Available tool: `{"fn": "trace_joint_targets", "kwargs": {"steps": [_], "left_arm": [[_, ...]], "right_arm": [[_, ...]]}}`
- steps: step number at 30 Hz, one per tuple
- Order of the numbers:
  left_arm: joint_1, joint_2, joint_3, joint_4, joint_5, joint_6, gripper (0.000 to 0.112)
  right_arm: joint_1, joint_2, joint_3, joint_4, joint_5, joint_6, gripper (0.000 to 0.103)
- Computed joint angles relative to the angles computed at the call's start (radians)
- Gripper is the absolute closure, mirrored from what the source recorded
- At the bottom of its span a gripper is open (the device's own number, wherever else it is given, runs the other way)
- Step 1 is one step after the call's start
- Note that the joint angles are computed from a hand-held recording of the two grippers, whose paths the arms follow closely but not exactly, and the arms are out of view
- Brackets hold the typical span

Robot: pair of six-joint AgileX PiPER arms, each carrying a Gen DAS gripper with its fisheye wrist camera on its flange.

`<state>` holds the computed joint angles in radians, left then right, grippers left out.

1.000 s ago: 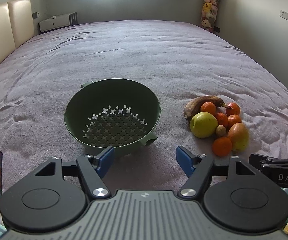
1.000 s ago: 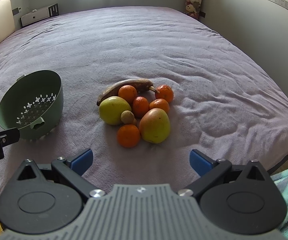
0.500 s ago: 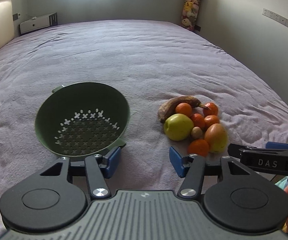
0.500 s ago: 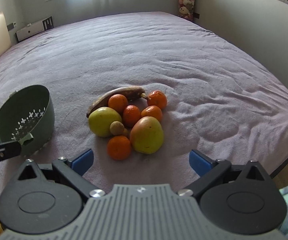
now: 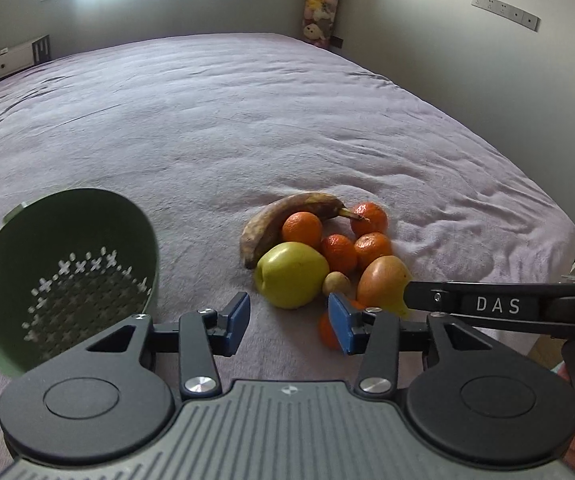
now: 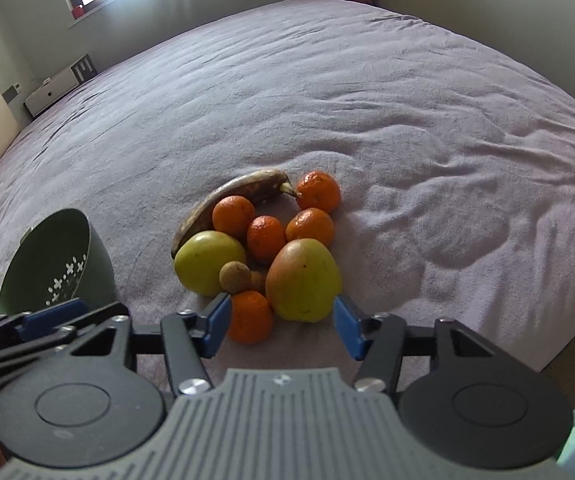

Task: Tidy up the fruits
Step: 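Grasp a tangerine with the left tool while the right tool grasps the large pear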

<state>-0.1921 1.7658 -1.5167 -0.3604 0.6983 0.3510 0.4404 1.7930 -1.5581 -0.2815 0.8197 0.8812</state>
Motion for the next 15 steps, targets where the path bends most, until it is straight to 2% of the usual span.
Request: {"fn": "trace_joint_targets", "kwargs": {"steps": [6,11,15], "left_arm": [[0.028,0.075,-0.027,-0.161,0.039,0.134,0.059],[0.025,0.132,-0.037,-0.199,0.076,0.192,0.062],[0.021,0.168,-0.044,-0.216,0.090,0.198,0.062]], "right_arm": [[-0.033,0.062,-0.024,0.014,-0.008,0.010,0.052],[-0.076,0.093,-0.023,0.081,-0.054,-0.012,0.052],[-0.090,0.125,-0.042,0.127,-0.056,-0.036,0.052]]}}
